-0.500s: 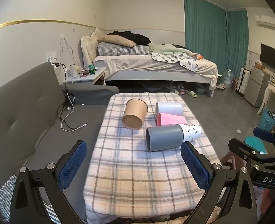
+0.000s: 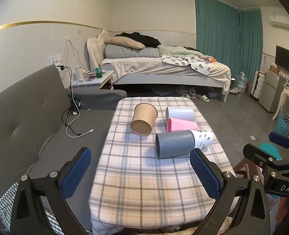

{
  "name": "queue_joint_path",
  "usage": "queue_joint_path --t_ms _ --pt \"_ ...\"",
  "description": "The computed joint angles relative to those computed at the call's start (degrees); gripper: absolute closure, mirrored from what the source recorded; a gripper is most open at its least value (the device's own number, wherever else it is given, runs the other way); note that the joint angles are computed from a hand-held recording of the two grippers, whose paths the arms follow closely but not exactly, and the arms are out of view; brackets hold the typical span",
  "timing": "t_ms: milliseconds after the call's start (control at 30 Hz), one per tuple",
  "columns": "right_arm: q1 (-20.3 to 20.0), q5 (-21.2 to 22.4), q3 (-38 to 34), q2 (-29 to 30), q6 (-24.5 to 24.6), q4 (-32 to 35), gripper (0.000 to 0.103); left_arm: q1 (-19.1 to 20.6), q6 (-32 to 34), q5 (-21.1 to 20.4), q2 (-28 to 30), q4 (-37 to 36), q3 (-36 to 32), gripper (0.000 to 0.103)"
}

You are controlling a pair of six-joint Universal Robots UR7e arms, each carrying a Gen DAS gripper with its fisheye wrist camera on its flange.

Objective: Flip cup upside down

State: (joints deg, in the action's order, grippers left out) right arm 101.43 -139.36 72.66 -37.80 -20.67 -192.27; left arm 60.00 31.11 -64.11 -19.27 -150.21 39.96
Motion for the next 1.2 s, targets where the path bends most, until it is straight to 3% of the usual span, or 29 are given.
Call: queue_joint_path --t_ms 1200 --pt "0.43 0.36 -0.99 -0.1 -0.97 2.49 0.0 0.1 -0.67 0.27 -0.53 -0.58 0.93 0.0"
